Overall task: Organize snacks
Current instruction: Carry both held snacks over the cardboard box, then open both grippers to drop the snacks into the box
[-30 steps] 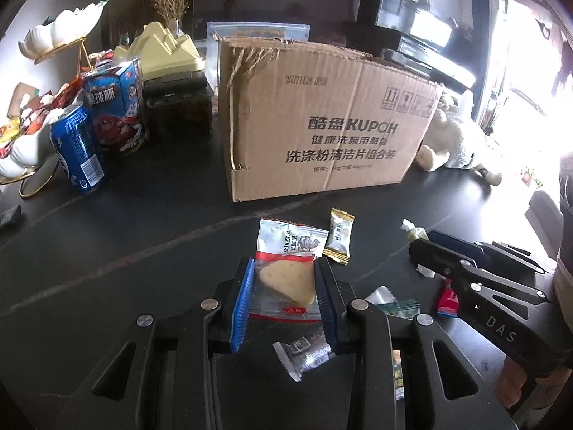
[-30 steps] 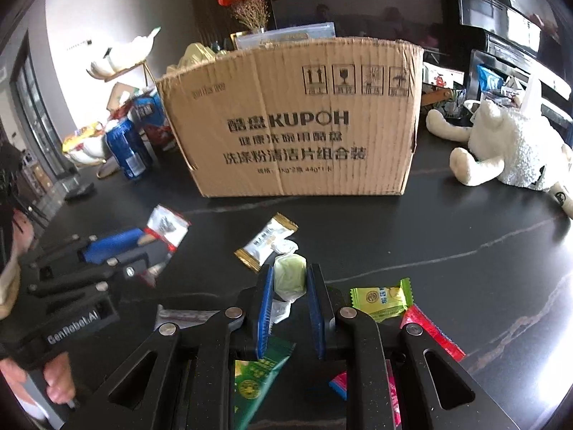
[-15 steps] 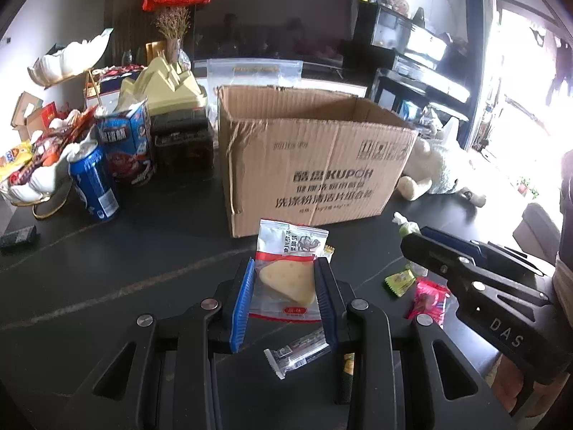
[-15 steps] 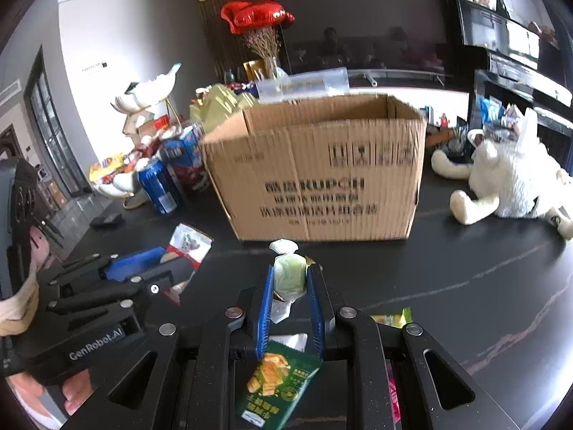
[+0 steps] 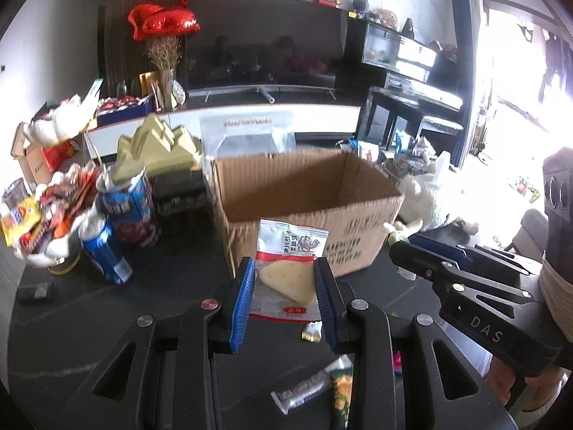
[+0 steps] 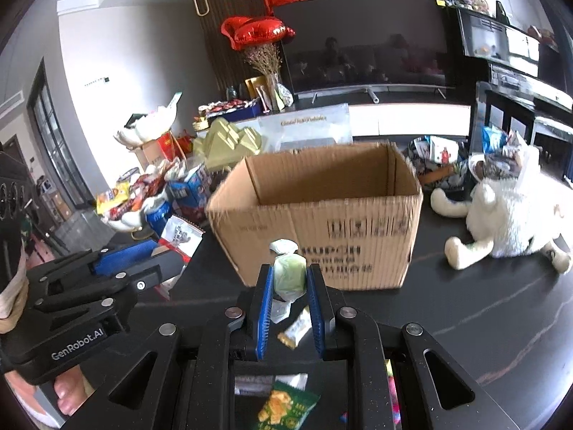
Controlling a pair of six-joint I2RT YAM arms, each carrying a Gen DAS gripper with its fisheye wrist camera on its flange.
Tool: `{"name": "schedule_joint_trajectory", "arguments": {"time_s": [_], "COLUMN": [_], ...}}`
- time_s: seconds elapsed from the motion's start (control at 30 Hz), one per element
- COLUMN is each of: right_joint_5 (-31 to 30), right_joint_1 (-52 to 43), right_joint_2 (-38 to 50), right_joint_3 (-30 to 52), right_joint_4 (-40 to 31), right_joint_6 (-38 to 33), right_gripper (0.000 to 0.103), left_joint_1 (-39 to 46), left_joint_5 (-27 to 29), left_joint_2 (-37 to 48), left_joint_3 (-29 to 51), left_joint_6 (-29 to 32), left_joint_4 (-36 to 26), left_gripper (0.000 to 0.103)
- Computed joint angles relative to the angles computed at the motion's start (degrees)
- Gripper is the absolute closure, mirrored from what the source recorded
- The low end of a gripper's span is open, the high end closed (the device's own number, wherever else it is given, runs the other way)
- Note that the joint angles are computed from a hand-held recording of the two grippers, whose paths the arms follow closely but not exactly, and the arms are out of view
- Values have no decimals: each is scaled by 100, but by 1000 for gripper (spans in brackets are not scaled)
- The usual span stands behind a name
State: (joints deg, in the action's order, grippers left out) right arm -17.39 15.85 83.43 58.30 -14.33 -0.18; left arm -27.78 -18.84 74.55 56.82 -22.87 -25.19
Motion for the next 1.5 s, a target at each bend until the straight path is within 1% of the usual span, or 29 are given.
{"name": "schedule_joint_trajectory", "arguments": {"time_s": [0.33,0.47,0.6,0.87,0.97,1.0,1.03,1.07,1.1,1.2,1.27,1.37,1.43,1.5], "right_joint_5": [155,247,193,225,271,323,398,439,466,455,363,245,257,359], "right_joint_1": [-67,-63,-104,-131,-110,-102,-101,-106,-123,-185,-230,-282,-290,-267], "right_joint_2": [547,870,1204,1830,2069,2121,2160,2138,2091,1919,1747,1318,1006,668], "right_joint_3": [1340,1783,2148,2687,2879,2915,2924,2866,2770,2496,2300,1836,1501,1151], "right_joint_4": [-527,-658,-767,-750,-731,-724,-713,-668,-600,-541,-559,-425,-282,-184], "right_joint_6": [-30,-41,-53,-99,-105,-84,-16,38,81,97,152,215,226,179], "right_gripper": [83,82,82,82,82,78,74,63,61,60,56,52,50,48], "left_joint_1": [496,666,816,1052,1118,1115,1100,1085,1049,917,818,624,498,314], "left_joint_5": [480,623,793,957,998,926,850,819,789,682,621,560,520,339], "left_joint_2": [763,1023,1333,2050,2329,2352,2334,2287,2204,1909,1725,1368,1099,834], "left_joint_3": [1326,1622,1921,2443,2696,2699,2657,2588,2480,2147,1971,1672,1449,1235], "left_joint_6": [331,378,441,834,807,758,714,699,691,614,578,527,412,283], "left_joint_4": [-534,-543,-559,-441,-541,-537,-516,-496,-473,-413,-401,-387,-361,-389], "left_gripper": [69,69,69,69,67,63,57,55,54,52,51,51,49,48]}}
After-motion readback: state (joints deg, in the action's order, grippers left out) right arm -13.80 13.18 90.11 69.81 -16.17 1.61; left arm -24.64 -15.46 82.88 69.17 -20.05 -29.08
